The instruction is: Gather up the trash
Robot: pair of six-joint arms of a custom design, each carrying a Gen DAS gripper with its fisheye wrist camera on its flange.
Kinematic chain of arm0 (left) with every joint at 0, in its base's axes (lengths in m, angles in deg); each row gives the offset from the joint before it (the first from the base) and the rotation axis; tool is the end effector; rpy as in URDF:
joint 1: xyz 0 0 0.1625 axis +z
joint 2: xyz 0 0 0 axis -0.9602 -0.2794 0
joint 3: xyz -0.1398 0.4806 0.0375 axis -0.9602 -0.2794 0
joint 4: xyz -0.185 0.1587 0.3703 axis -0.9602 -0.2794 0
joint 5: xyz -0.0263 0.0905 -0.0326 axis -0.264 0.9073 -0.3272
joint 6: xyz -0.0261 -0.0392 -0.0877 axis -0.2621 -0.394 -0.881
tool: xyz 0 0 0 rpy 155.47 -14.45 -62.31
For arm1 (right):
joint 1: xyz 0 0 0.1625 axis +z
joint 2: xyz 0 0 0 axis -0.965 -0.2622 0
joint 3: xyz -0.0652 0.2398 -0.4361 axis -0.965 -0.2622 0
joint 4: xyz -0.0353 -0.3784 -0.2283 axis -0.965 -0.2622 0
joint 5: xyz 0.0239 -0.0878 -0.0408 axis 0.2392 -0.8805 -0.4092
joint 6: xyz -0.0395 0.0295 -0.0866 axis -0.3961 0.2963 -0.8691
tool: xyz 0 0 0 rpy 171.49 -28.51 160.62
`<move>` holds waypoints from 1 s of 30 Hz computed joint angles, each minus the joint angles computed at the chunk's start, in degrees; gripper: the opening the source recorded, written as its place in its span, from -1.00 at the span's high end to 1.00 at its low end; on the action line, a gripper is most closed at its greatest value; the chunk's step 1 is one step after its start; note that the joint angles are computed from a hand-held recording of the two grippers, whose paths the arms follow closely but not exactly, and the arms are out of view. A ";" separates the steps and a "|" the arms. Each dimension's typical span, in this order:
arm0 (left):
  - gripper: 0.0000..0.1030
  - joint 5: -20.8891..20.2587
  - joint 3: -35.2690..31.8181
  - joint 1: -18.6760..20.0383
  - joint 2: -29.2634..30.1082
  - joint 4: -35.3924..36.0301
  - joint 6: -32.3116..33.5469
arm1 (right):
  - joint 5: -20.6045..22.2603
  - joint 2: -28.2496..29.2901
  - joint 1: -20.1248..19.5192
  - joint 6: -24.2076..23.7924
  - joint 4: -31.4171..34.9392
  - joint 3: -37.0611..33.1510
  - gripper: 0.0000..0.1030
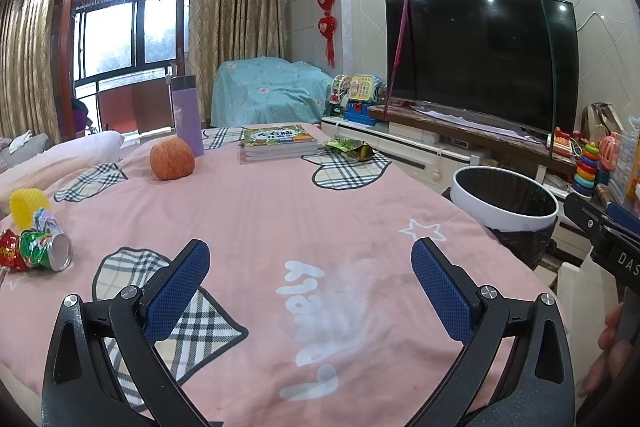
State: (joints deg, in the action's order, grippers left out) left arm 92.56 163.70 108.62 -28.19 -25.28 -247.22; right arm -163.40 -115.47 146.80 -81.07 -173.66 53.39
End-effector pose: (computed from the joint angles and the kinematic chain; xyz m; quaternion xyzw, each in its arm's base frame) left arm -0.2865 -0.4727 -0.0778 0.2163 0.7622 -0.5181 0.3223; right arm -0.0103 -0.4567 0.2337 0.1434 -0.7531 0.5565 0.3204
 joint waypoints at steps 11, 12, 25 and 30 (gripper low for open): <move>-1.00 0.13 -0.06 0.10 0.01 0.29 -0.26 | -0.31 -0.15 0.32 -0.06 0.65 -0.01 -1.00; -1.00 0.17 -0.05 0.11 0.01 0.28 -0.29 | -0.21 -0.20 0.23 -0.05 0.73 -0.02 -1.00; -1.00 0.53 -0.28 0.53 0.21 1.10 -0.97 | -0.43 -0.23 0.44 0.16 1.35 -0.16 -1.00; -1.00 0.73 -0.35 0.75 0.26 1.44 -1.14 | -0.16 -0.43 0.21 0.35 1.69 -0.11 -1.00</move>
